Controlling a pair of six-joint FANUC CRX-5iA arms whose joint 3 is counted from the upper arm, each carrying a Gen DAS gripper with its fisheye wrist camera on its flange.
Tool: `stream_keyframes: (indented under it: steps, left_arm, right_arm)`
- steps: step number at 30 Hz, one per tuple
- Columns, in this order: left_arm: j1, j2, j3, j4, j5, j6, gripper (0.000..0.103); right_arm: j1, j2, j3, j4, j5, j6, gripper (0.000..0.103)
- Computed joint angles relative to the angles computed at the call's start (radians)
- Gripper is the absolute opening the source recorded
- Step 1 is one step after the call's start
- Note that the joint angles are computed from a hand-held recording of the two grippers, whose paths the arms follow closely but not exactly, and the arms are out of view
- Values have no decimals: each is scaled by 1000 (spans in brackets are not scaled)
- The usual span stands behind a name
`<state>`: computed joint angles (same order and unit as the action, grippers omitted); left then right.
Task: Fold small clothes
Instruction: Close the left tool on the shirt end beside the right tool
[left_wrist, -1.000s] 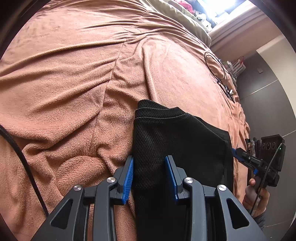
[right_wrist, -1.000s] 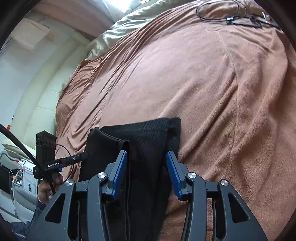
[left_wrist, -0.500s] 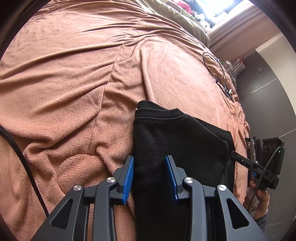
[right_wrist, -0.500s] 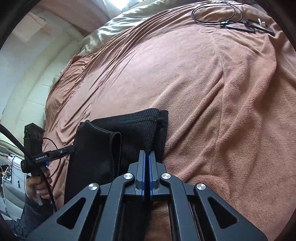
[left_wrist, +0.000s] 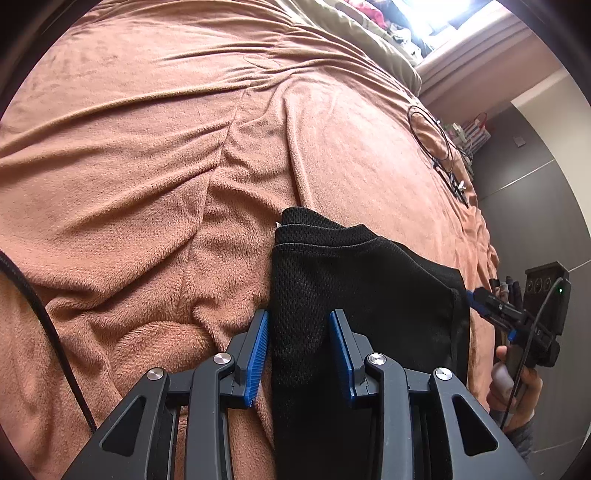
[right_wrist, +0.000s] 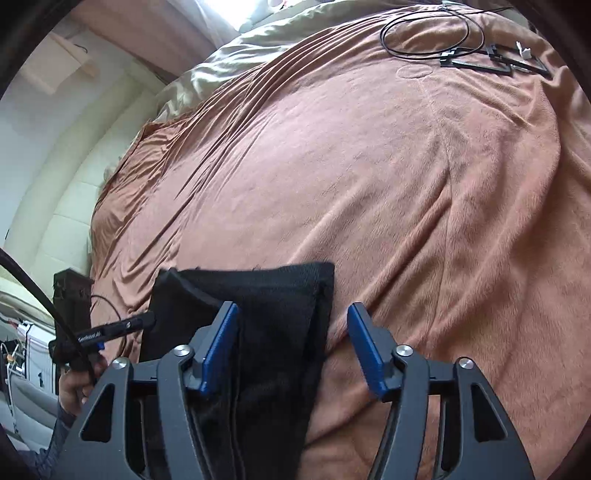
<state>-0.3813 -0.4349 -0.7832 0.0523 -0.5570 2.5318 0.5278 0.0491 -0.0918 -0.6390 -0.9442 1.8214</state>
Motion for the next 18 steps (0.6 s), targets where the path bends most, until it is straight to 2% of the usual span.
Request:
stream_keyframes:
  steps: [5, 14, 18]
  left_arm:
    - [12, -7, -19, 32, 17, -36, 35]
    - [48, -8, -59, 118, 67, -128, 33]
    - [70, -14, -92, 189, 104, -196, 30]
  right_arm:
    - [-67, 77, 58, -143, -98, 76, 60]
    - [-141, 148, 111, -281, -292, 204, 60]
    - [-112, 145, 107, -247, -272, 214, 60]
